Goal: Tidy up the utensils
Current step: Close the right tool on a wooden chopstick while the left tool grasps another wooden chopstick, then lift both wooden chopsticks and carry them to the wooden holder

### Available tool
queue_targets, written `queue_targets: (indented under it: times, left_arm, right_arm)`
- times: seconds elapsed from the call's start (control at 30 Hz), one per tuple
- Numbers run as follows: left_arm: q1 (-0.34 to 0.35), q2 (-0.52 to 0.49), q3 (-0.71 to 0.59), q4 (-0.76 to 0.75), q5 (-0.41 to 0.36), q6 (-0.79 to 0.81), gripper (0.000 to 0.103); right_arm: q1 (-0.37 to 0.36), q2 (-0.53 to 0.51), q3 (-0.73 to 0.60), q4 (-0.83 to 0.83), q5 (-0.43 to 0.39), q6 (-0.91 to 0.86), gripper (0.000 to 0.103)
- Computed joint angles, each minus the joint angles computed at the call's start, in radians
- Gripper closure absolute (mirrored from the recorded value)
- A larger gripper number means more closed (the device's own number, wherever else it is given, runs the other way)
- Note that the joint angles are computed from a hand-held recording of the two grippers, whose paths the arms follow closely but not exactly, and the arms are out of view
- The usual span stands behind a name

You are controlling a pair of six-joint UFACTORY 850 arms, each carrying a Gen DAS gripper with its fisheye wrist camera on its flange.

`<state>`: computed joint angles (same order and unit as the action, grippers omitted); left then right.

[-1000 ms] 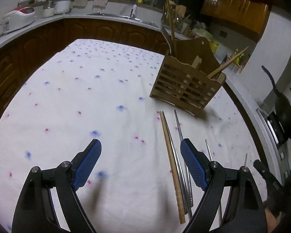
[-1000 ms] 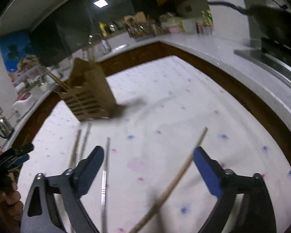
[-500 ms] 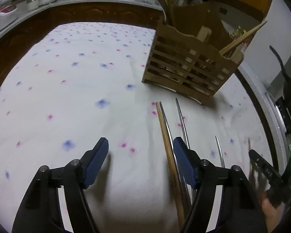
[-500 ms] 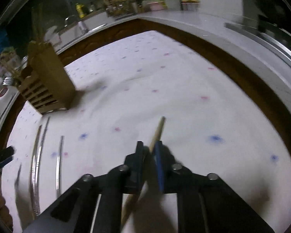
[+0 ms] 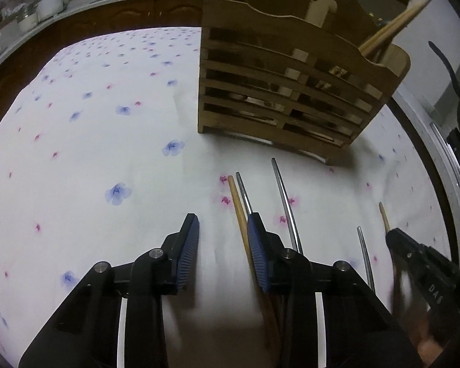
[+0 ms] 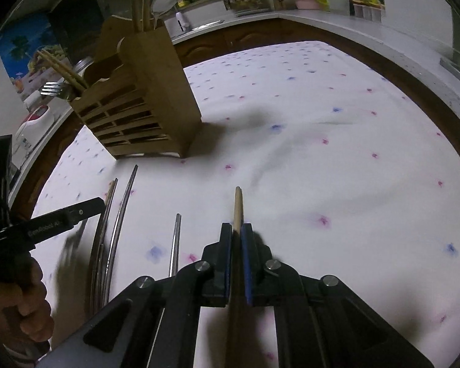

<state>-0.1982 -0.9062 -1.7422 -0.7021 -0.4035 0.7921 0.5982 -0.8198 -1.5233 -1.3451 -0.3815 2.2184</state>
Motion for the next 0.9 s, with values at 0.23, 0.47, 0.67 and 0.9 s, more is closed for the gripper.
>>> queue_targets:
  times: [0.23, 0.47, 0.67, 0.9]
  left_arm:
    - [-0.009, -0.034, -0.069, 0.12, -0.043, -0.066, 0.072]
    - [-0.04, -0.018, -0.035, 0.213, 0.039, -0.05, 0.093]
    - [0.002, 0.009, 0.006, -0.029, -0.013, 0.127, 0.098]
    - [0.066, 0.155, 0.177, -0.447, -0.075, 0.475, 0.098]
  right_arm:
    - [-0.012, -0.002, -0.009, 0.035, 0.027, -0.056, 0.096]
    - [-0.008, -0.056, -0.104, 0.205, -0.039, -0.317, 0.096]
    - [0.004, -0.061, -0.116, 0.219, -0.072, -0.364, 0.097]
    - [0.022, 0.062, 0.027, -0.153, -0.026, 0.07, 0.097]
